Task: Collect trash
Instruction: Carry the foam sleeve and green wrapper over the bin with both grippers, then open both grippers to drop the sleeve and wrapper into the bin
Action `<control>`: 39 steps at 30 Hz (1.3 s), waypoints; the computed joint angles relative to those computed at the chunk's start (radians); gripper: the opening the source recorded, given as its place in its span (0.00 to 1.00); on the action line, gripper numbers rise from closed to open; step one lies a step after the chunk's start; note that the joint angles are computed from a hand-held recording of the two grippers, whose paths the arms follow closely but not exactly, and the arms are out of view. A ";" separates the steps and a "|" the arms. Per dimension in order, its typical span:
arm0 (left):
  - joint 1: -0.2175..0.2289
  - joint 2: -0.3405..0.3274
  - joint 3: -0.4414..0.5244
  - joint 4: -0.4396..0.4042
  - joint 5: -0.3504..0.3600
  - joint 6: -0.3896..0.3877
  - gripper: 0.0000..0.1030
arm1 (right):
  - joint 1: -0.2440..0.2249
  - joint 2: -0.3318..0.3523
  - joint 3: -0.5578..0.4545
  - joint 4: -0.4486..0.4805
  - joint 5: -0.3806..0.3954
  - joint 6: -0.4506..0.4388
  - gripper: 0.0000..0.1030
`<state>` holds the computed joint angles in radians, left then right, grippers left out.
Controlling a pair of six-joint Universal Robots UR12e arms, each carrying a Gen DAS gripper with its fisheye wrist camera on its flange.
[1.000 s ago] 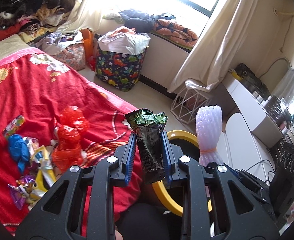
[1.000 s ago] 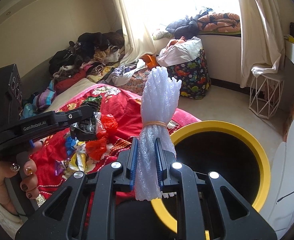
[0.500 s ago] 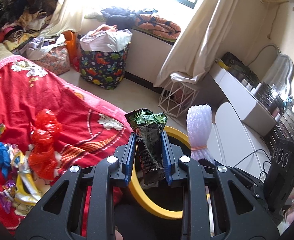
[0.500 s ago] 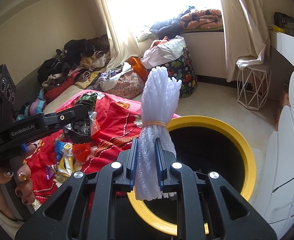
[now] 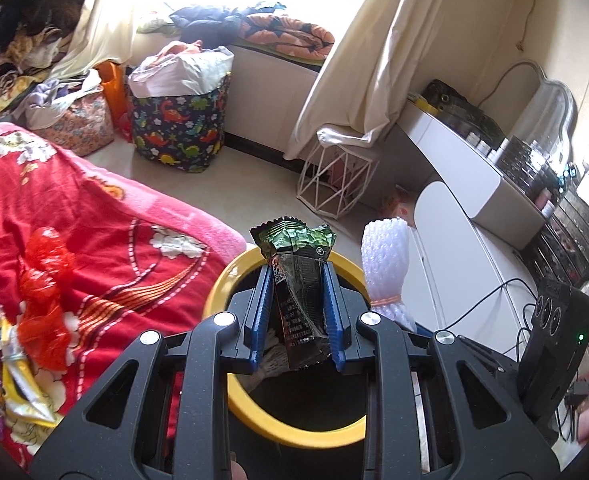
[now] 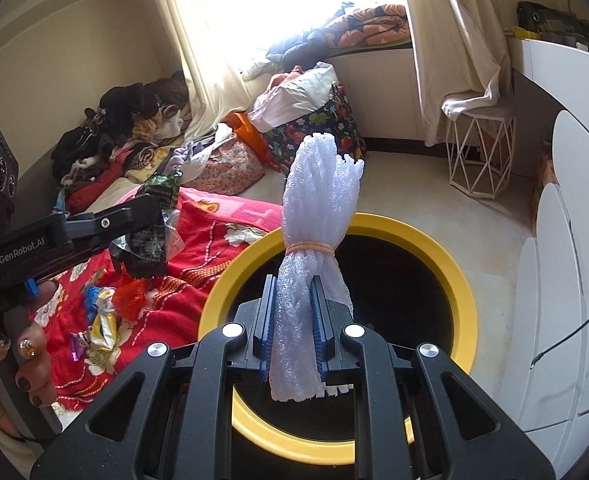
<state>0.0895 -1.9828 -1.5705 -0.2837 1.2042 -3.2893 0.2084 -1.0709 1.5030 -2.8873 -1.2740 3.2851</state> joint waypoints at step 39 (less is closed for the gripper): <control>-0.015 -0.086 0.093 -0.064 -0.004 -0.012 0.87 | -0.019 0.021 0.003 0.082 -0.089 0.079 0.52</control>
